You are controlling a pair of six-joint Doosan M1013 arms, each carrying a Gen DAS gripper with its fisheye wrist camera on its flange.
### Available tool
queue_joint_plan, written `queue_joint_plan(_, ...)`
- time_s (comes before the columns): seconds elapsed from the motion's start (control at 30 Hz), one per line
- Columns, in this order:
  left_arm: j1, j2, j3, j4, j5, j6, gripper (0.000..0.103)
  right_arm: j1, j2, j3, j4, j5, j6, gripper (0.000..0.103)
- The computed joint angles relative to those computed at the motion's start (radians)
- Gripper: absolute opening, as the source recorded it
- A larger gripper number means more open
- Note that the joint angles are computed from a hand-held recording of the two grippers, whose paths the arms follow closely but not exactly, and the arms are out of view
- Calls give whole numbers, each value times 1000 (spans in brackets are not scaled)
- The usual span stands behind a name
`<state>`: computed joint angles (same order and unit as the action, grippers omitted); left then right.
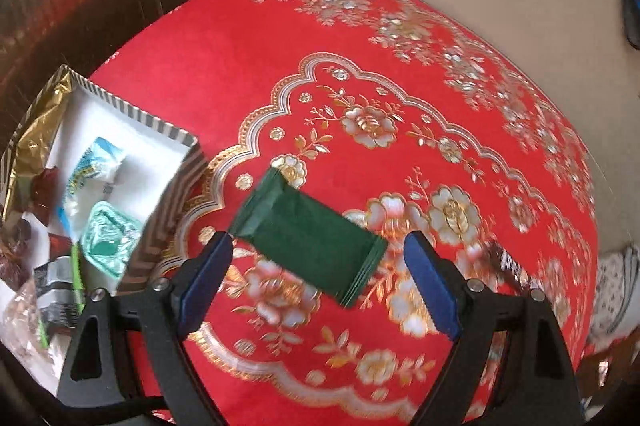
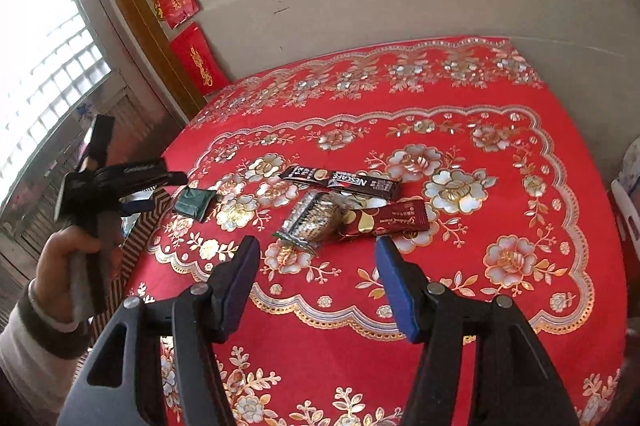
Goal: Organize snacks
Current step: 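Move both tools back toward the remaining snacks, then lower the left tool onto the dark green packet while the right tool nears the Nescafe sticks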
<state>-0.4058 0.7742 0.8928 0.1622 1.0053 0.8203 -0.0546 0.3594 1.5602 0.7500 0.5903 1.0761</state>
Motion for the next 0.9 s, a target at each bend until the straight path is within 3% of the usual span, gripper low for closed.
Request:
queue_joint_plan(0.2, 0, 76, -117, 6, 117, -67, 87, -18, 21, -11, 38, 22, -20, 60)
queue_joint_plan(0.27, -8, 93, -145, 60, 141, -104, 87, -24, 24, -9, 55, 24, -31, 60)
queue_joint_plan(0.53, -22, 144, -229, 108, 280, 46, 88, -44, 34, -5, 98, 37, -41, 60)
queue_joint_plan(0.6, -24, 124, -186, 120, 258, 84, 88, -46, 34, -4, 115, 39, -54, 60)
queue_joint_plan(0.7, -1, 73, -94, 21, 210, 103, 88, -47, 33, -2, 136, 44, -71, 60)
queue_joint_plan(0.9, 18, -34, 67, -51, 104, 127, 88, -44, 33, -3, 128, 49, -60, 61)
